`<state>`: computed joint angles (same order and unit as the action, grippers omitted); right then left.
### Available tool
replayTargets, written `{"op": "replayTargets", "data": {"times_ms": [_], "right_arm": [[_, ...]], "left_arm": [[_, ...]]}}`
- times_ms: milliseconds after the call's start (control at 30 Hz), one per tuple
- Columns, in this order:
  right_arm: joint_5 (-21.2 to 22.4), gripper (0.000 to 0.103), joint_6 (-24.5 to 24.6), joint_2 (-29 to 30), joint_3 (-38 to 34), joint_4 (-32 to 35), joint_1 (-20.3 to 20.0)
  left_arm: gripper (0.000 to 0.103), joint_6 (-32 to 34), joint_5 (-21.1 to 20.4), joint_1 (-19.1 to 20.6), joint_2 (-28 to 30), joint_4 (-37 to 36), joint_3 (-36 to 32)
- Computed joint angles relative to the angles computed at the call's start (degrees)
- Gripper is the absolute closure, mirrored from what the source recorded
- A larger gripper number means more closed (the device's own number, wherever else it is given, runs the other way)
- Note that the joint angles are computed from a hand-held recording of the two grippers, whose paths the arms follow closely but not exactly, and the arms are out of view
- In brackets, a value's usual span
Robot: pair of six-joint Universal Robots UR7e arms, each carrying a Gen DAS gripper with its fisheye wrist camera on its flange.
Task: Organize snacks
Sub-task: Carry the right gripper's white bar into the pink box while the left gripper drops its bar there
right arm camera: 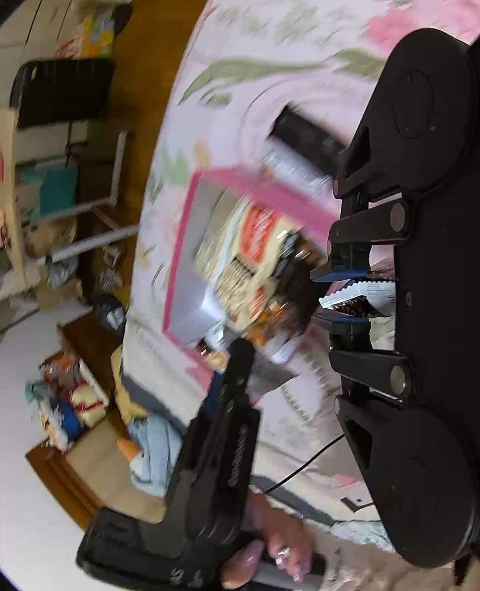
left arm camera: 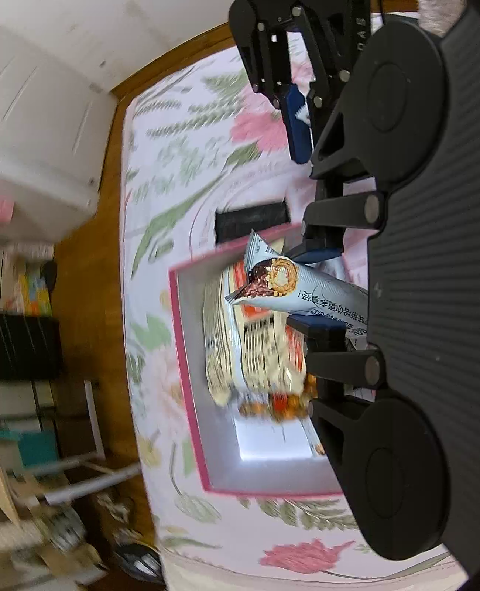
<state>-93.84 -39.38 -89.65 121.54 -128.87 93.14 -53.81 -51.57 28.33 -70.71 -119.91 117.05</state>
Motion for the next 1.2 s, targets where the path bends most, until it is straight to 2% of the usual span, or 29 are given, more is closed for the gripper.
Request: {"op": "replayTargets", "data": {"times_ms": [133, 233, 400, 600, 667, 700, 767, 833, 900, 1033, 1133, 1200], "right_arm": [[0.62, 0.084, 1.42, 7.37, -1.05, -5.03, 0.68], [1.45, 0.085, 3.55, 11.94, -2.77, -6.51, 0.80], [3.04, 0.086, 5.91, 16.41, -4.77, -8.34, 2.12], [2.33, 0.087, 6.65, 20.09, -5.17, -9.31, 3.46], [3.27, 0.086, 6.59, 20.57, -4.21, -11.31, 3.29], [2.99, 0.083, 6.32, 20.84, -3.73, -12.88, 3.40], [1.84, 0.083, 5.85, 21.33, -2.99, -15.00, 3.45], [3.35, 0.082, 6.33, 20.56, -3.25, -13.38, 2.49], [4.49, 0.076, 5.36, 18.47, -3.03, -12.36, 1.62], [6.27, 0.072, 2.14, 11.83, -1.79, -10.50, -0.80], [5.65, 0.069, -1.75, 7.13, -0.17, -11.66, -2.89], [5.06, 0.067, -4.55, 4.38, 1.20, -13.04, -4.54]], "left_arm": [[0.075, -3.23, 3.63, 2.06, -1.45, 1.43, 1.72], [0.075, -4.86, 4.03, 4.15, -2.50, 2.41, 2.43], [0.075, -7.20, 4.92, 6.45, -3.75, 4.03, 3.59], [0.074, -8.08, 4.57, 8.74, -3.92, 3.53, 4.58], [0.070, -8.68, 3.54, 9.91, -3.88, 2.67, 4.86], [0.069, -9.48, 3.18, 10.47, -3.86, 1.91, 5.14], [0.059, -9.94, 3.57, 10.72, -3.95, -0.72, 6.32], [0.058, -10.09, 4.99, 9.94, -3.94, -1.60, 7.16], [0.057, -10.04, 7.06, 8.15, -3.87, -1.12, 7.74], [0.057, -9.62, 8.73, 4.24, -3.51, 0.84, 7.81], [0.057, -8.87, 9.55, 1.11, -2.41, 0.76, 7.82], [0.057, -7.33, 9.38, -0.36, -1.77, -1.85, 8.14]]}}
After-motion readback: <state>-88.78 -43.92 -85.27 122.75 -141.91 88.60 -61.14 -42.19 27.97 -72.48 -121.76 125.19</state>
